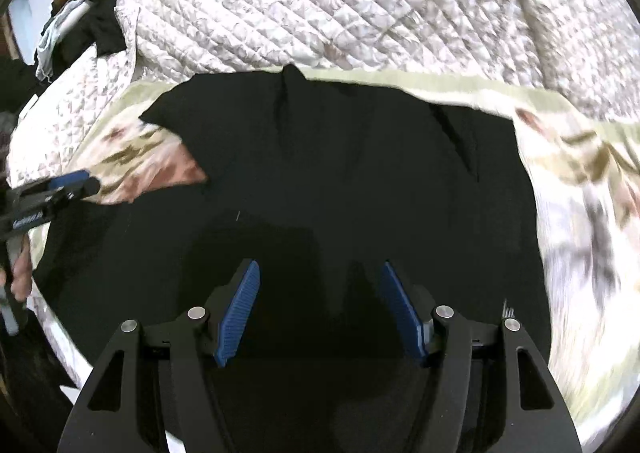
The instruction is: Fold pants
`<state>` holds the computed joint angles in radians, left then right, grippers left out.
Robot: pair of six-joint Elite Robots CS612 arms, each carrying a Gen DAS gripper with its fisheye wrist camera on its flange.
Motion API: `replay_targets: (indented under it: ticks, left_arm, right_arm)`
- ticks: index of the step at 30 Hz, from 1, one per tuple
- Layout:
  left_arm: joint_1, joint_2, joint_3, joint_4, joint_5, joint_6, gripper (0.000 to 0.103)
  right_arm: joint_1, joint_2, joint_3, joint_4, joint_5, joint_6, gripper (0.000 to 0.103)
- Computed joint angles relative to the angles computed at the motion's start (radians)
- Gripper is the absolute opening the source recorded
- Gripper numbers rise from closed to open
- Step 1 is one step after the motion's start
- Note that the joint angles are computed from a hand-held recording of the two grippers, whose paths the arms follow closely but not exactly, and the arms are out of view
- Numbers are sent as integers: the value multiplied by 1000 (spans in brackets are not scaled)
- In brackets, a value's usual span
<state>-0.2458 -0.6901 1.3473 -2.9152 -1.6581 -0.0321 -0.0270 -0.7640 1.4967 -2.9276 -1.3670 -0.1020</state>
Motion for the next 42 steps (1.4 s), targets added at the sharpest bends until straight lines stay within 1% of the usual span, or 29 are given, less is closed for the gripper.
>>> replay_targets:
  ticks: [2, 3, 4, 5, 7, 8, 9, 10, 12, 16, 18, 20, 21, 23, 24, 25, 26, 27, 28, 29, 30, 32, 34, 38, 40, 41, 42]
  left_arm:
    - [5, 43, -87, 34, 0, 13, 62]
    - [6, 62, -128, 53, 4, 14, 65]
    - [10, 86, -175, 79, -6, 19, 68]
    - [13, 116, -234, 111, -17, 26, 69]
    - [15, 163, -322, 153, -8, 22, 71]
    - [18, 197, -386, 192, -22, 26, 71]
    - [19, 221, -431, 215, -20, 23, 71]
    - [19, 249, -482, 242, -9, 20, 71]
    - [21, 308, -588, 296, -11, 23, 71]
    - [22, 408, -778, 392, -13, 6, 72]
    - [21, 465, -889, 472, -16, 5, 74]
    - [15, 506, -964, 525, 9, 18, 75]
    - [11, 510, -966, 516, 26, 33, 75]
    - [0, 498, -931, 480, 75, 64, 73]
    - [-3, 490, -912, 464, 79, 72, 64]
    - [-4, 481, -892, 449, 70, 80, 44]
    - [-8, 471, -871, 437, 75, 91, 31]
    - [-14, 461, -852, 429, 94, 107, 11]
    - [-20, 452, -833, 418, 109, 125, 6]
    - [-28, 442, -812, 409, 141, 144, 5]
    - [-34, 434, -797, 400, 165, 156, 5]
    - [-35, 414, -765, 380, 169, 135, 4]
    - [-32, 377, -703, 321, 158, 114, 4]
    - [-19, 284, -555, 207, 130, 65, 4]
    - [-8, 229, -462, 143, 107, 34, 4]
    - [-4, 193, -398, 102, 101, 13, 4]
    - [3, 179, -374, 84, 84, 0, 4]
  right_arm:
    - [-9, 26, -62, 42, 17, -22, 65]
    - [-13, 38, -89, 56, 21, -30, 69]
    - [-17, 56, -127, 81, 21, -42, 70]
    - [-21, 74, -164, 107, 24, -52, 70]
    - [-29, 111, -238, 152, 23, -73, 70]
    - [-32, 128, -271, 169, 20, -83, 70]
    - [-35, 154, -319, 196, 16, -102, 70]
    - [-37, 171, -352, 213, 14, -115, 70]
    - [-40, 206, -415, 242, 10, -141, 70]
    - [-49, 278, -552, 306, 31, -175, 71]
    - [-53, 309, -613, 347, 43, -180, 70]
    - [-56, 341, -678, 406, 71, -192, 71]
    - [-56, 356, -710, 444, 79, -203, 70]
    - [-53, 374, -748, 504, 74, -228, 70]
    - [-49, 377, -754, 508, 57, -246, 70]
    - [-44, 376, -748, 494, 35, -268, 68]
    - [-42, 372, -739, 486, 35, -273, 62]
    - [-41, 368, -730, 473, 27, -272, 47]
    - [-40, 359, -714, 452, 23, -268, 27]
    - [-42, 352, -702, 442, 35, -264, 13]
    - [-41, 346, -691, 437, 36, -264, 10]
    - [-30, 324, -650, 397, -8, -287, 9]
    - [-27, 307, -623, 371, -19, -279, 8]
    - [-29, 240, -525, 281, 2, -244, 8]
    - [-31, 191, -445, 210, 22, -218, 8]
    - [-31, 163, -397, 171, 33, -204, 8]
    - [-30, 148, -371, 146, 38, -197, 8]
